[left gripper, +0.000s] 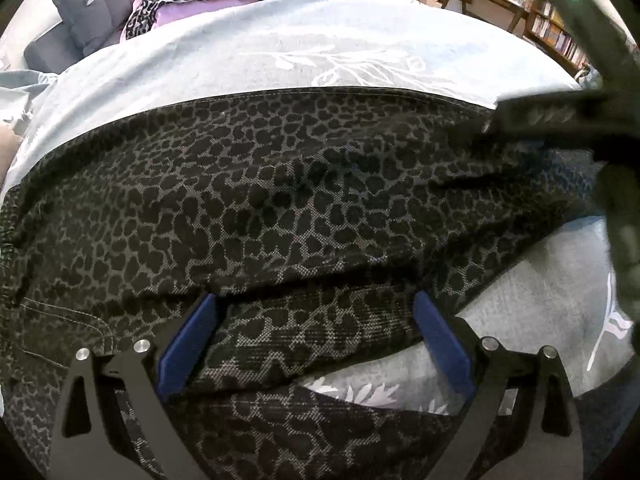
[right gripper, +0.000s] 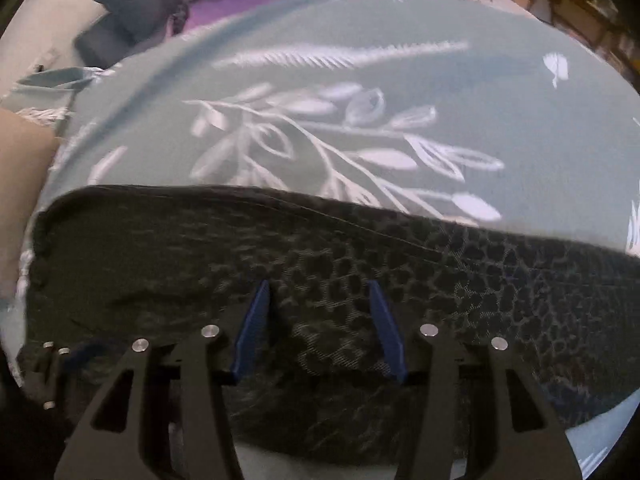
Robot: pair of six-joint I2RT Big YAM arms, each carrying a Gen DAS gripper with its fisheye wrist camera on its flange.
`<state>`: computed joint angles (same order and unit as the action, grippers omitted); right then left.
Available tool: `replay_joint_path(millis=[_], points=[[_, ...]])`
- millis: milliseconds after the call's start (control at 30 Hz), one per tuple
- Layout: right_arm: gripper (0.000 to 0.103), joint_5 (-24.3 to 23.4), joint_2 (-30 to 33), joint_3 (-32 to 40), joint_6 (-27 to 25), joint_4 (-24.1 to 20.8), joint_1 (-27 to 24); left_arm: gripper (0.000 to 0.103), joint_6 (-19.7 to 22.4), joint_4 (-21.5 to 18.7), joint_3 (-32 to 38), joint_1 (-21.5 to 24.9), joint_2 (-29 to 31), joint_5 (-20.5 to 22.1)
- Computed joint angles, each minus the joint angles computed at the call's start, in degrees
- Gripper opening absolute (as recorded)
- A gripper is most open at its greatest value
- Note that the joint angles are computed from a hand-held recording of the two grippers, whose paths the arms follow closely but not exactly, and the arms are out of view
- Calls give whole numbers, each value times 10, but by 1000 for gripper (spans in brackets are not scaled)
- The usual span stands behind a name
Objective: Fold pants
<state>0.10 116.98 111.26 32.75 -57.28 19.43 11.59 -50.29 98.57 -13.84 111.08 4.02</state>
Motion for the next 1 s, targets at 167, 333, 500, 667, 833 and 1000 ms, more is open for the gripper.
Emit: replay_joint_path(millis=[167,333,500,667,833,1000], points=[[69,37,46,61,-5,1,-4,96,3,7,-9,-3,-3,0],[67,8,8,18,4,32,-15,95,-18,-40,34,-1,11,11],[67,33,-102,-128,37,85,-33,95,-38,-43,87,-25,21,41],[67,40,-128,-181,60,79,-51,95,-52,-102,182,-63,94,29],[68,60,-104,-181,41,87,-68,92,-20,-65,110,-76,72,-3],[89,71,-60,-119,27,64,-73,92,-5,-45,71,-73,49,5]])
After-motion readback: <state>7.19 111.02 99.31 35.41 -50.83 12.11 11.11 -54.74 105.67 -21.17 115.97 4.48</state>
